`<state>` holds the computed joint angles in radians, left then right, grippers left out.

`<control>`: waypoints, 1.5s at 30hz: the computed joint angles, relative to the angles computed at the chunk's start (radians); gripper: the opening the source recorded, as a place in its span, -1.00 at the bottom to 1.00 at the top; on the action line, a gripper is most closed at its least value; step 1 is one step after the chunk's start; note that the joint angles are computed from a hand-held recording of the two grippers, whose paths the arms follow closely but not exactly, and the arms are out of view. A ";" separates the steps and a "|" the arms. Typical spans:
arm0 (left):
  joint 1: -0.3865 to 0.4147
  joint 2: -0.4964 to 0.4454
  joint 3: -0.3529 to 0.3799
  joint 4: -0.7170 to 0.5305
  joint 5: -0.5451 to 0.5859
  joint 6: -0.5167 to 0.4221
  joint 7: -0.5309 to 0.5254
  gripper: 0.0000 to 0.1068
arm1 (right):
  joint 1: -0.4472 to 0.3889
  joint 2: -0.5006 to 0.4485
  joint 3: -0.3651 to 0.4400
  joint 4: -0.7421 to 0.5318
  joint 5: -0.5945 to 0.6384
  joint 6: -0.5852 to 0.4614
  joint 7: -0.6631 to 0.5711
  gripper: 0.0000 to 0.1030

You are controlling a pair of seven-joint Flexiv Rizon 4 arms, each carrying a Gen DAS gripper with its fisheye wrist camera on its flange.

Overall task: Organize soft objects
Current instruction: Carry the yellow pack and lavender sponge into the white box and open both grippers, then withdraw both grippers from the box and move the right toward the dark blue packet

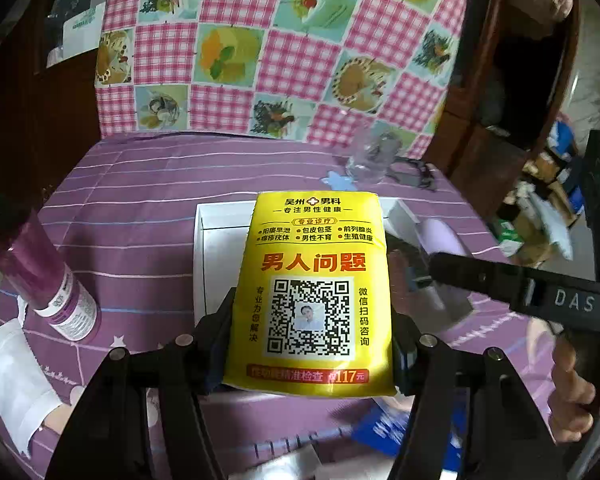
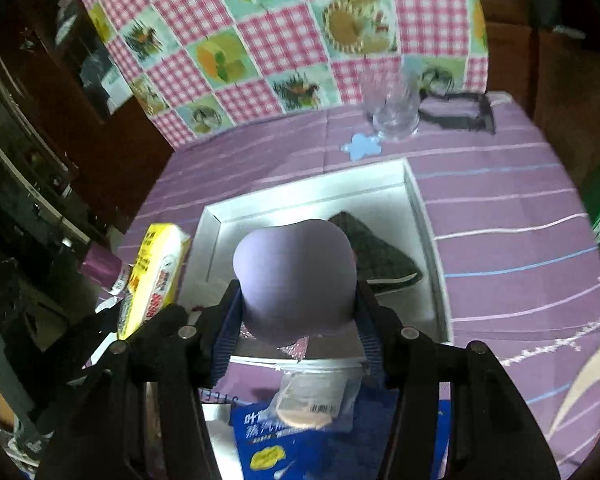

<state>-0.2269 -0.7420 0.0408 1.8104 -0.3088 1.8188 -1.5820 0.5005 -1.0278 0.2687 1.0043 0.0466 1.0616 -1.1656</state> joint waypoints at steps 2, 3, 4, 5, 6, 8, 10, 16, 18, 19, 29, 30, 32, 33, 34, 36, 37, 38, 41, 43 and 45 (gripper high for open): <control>-0.113 -0.044 0.133 -0.049 -0.056 -0.042 -0.011 0.17 | 0.007 -0.021 -0.021 -0.014 -0.006 -0.009 0.025 0.09; -0.160 -0.070 0.193 -0.071 -0.077 -0.058 -0.022 0.17 | 0.019 -0.023 -0.055 -0.003 -0.019 0.000 0.060 0.11; -0.199 -0.096 0.245 -0.092 -0.097 -0.075 -0.039 0.17 | 0.026 -0.028 -0.073 -0.005 -0.033 -0.005 0.083 0.13; -0.232 -0.117 0.290 -0.108 -0.116 -0.104 -0.060 0.17 | 0.032 -0.032 -0.094 -0.006 -0.051 -0.021 0.110 0.13; -0.249 -0.135 0.320 -0.126 -0.123 -0.140 -0.080 0.17 | 0.029 -0.034 -0.097 -0.003 -0.060 -0.027 0.124 0.16; -0.255 -0.156 0.341 -0.151 -0.108 -0.183 -0.105 0.17 | 0.003 -0.048 -0.060 -0.015 -0.052 -0.045 0.112 0.20; -0.328 -0.199 0.460 -0.191 -0.058 -0.243 -0.197 0.18 | -0.019 -0.070 -0.021 -0.042 -0.032 -0.064 0.083 0.26; -0.331 -0.198 0.460 -0.183 -0.018 -0.218 -0.219 0.51 | -0.050 -0.102 0.042 -0.070 0.044 -0.024 0.001 0.38; -0.284 -0.173 0.402 -0.162 0.003 -0.177 -0.236 0.52 | -0.071 -0.100 0.076 -0.063 0.088 0.005 -0.029 0.47; -0.256 -0.160 0.368 -0.150 0.011 -0.154 -0.240 0.52 | -0.080 -0.099 0.091 -0.059 0.114 0.034 -0.040 0.51; -0.294 -0.151 0.407 -0.136 0.010 -0.113 -0.218 0.52 | 0.007 -0.018 -0.093 0.082 0.006 0.229 0.128 0.62; -0.297 -0.150 0.410 -0.133 0.006 -0.110 -0.216 0.52 | 0.010 -0.016 -0.099 0.086 -0.016 0.229 0.134 0.62; -0.291 -0.142 0.400 -0.124 0.000 -0.095 -0.209 0.52 | 0.009 -0.009 -0.100 0.091 -0.061 0.198 0.140 0.62; -0.286 -0.138 0.391 -0.120 -0.003 -0.084 -0.204 0.52 | 0.007 -0.007 -0.095 0.093 -0.080 0.184 0.137 0.62; -0.279 -0.132 0.379 -0.113 -0.008 -0.071 -0.200 0.52 | 0.004 -0.006 -0.087 0.091 -0.095 0.175 0.133 0.62; -0.262 -0.117 0.349 -0.098 -0.014 -0.043 -0.182 0.52 | -0.002 -0.005 -0.069 0.093 -0.114 0.164 0.115 0.62; -0.264 -0.115 0.346 -0.093 -0.023 -0.034 -0.171 0.52 | -0.003 -0.003 -0.065 0.095 -0.120 0.161 0.110 0.62; -0.274 -0.114 0.353 -0.089 -0.036 -0.029 -0.161 0.52 | -0.002 0.001 -0.062 0.098 -0.128 0.160 0.103 0.62; -0.317 -0.114 0.387 -0.080 -0.078 -0.015 -0.127 0.52 | 0.003 0.024 -0.062 0.126 -0.144 0.175 0.084 0.62; -0.335 -0.108 0.396 -0.073 -0.104 -0.015 -0.105 0.52 | 0.013 0.052 -0.074 0.164 -0.156 0.200 0.083 0.62; -0.348 -0.101 0.396 -0.063 -0.130 -0.004 -0.092 0.52 | 0.018 0.080 -0.081 0.206 -0.168 0.232 0.081 0.62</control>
